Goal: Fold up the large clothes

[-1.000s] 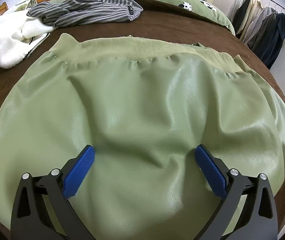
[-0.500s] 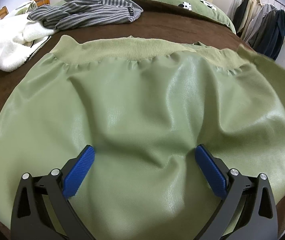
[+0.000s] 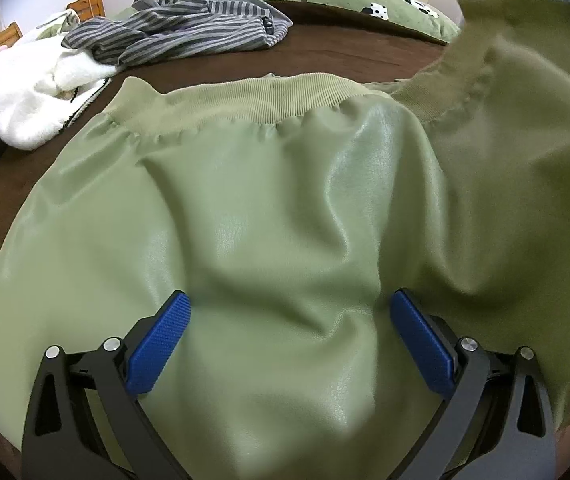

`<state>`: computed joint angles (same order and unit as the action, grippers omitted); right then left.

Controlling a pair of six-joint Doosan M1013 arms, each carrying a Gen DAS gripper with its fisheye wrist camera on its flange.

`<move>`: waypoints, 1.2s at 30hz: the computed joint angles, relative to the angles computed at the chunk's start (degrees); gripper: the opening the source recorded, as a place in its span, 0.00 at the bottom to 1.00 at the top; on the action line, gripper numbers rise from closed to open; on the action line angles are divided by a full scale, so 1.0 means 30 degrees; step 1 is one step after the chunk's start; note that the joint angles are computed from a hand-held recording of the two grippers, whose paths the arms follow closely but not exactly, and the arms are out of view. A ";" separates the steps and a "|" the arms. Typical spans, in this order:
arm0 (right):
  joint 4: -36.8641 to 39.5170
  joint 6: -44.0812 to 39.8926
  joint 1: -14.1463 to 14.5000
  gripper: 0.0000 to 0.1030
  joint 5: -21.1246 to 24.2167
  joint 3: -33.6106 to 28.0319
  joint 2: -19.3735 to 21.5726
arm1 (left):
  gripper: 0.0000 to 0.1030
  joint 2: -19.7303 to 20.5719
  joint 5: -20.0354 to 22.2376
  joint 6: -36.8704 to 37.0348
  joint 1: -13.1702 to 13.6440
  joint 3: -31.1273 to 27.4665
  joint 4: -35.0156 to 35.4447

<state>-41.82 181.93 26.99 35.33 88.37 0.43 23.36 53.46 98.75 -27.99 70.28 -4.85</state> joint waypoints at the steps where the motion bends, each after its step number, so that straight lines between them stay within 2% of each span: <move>1: 0.0479 -0.0712 0.0011 0.13 -0.0247 -0.0479 0.0334 | 0.95 -0.0028 -0.0080 -0.0069 -0.0027 0.0046 0.0140; 3: 0.1270 -0.1977 0.0056 0.13 -0.0342 -0.1320 0.0925 | 0.95 -0.0090 -0.0231 -0.0216 -0.0087 0.0116 0.0514; 7: 0.2047 -0.3728 0.0332 0.13 0.0563 -0.2940 0.2077 | 0.95 -0.0160 -0.0210 -0.0311 -0.0064 0.0191 0.0538; 13: 0.2568 -0.4685 0.0455 0.13 0.1126 -0.3729 0.2655 | 0.95 -0.0350 -0.0557 -0.0221 -0.0114 0.0347 0.1091; 17: 0.2832 -0.5174 0.0429 0.13 0.1325 -0.4007 0.2840 | 0.94 -0.0756 -0.0992 0.0004 0.0167 0.0690 0.1109; 22: 0.3812 -0.7298 0.0737 0.13 0.2061 -0.5124 0.3682 | 0.95 -0.1827 -0.1561 -0.0094 0.1253 0.1656 -0.0097; 26: 0.4578 -0.8641 0.1039 0.13 0.2456 -0.6185 0.4697 | 0.94 -0.2864 -0.1810 -0.0442 0.1972 0.2591 0.0659; 30: 0.5872 -0.9793 0.1257 0.14 0.2761 -0.7196 0.5881 | 0.94 -0.3836 -0.1621 -0.0517 0.3090 0.3386 0.0679; 32: 0.6095 -1.0028 0.1495 0.14 0.3163 -0.7759 0.6527 | 0.94 -0.4493 -0.2333 -0.1070 0.3728 0.4036 0.0966; 36: 0.6720 -1.0414 0.1861 0.14 0.3884 -0.8692 0.7617 | 0.94 -0.5289 -0.2646 -0.2003 0.4791 0.4727 0.1715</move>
